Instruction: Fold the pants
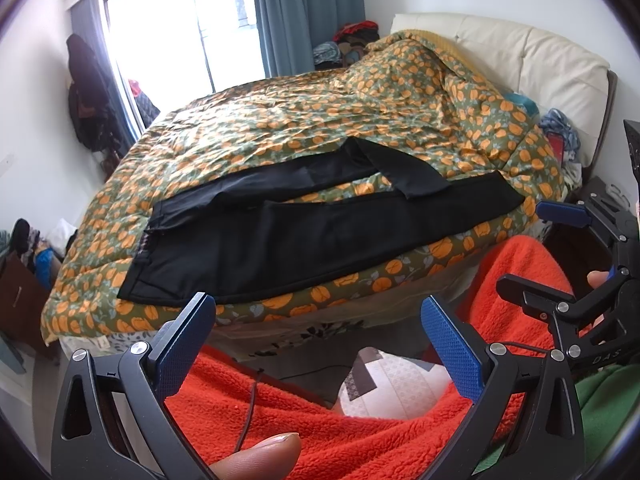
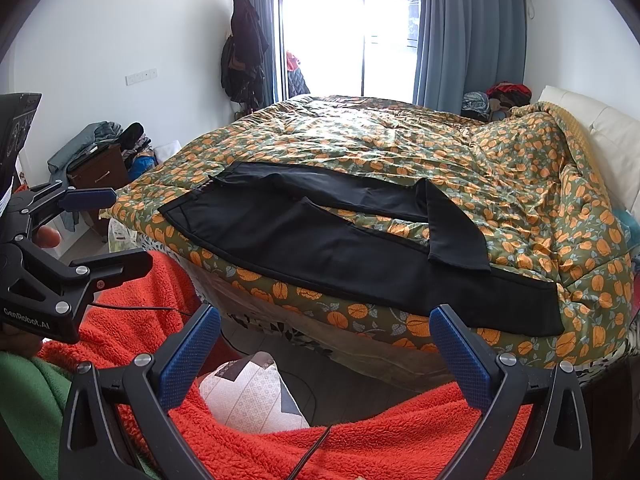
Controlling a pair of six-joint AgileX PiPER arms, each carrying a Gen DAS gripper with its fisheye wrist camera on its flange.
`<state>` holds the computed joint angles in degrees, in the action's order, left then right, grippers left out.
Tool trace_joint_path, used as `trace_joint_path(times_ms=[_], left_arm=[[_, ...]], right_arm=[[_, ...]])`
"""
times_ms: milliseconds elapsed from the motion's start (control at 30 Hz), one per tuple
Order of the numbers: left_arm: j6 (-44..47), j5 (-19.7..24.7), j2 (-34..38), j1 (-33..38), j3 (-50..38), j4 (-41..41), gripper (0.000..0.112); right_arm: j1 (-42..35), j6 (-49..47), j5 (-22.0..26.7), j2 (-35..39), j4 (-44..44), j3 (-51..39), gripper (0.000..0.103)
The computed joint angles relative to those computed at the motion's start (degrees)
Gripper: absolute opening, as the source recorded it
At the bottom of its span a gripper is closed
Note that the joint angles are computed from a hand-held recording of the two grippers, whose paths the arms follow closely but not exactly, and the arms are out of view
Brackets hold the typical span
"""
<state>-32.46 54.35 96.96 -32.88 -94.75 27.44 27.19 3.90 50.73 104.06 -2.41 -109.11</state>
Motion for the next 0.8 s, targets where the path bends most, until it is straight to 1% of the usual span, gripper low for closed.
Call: trace_joint_path(times_ms=[233, 400, 467, 567, 700, 800], left_arm=[[2.01, -1.20, -0.86, 2.38, 1.30, -2.87, 0.103], [3.02, 0.58, 0.14, 3.47, 0.01, -4.61, 0.103], [2.73, 2.04, 1.23, 3.04, -1.68, -3.20, 0.103], [1.91, 2.97, 3.04, 3.20, -3.76, 0.30, 0.103], [3.02, 5.57, 8.01, 5.01, -9.69, 1.04, 0.103], [5.05, 8.68, 12.52, 6.71, -15.62, -0.45, 0.103]], right_arm=[[0.01, 0.02, 0.12, 0.07, 0.01, -0.16, 0.103], [0.12, 0.48, 0.22, 0.27, -0.26, -0.38, 0.103], [-0.02, 0.36, 0.38, 0.58, -0.01, -0.83, 0.103], [-0.40, 0.53, -0.42, 1.16, -0.92, -1.42, 0.103], [-1.35, 0.62, -0.03, 4.74, -2.32, -6.71, 0.103], [-1.61, -0.48, 1.51, 9.56, -4.74, -14.12, 0.103]])
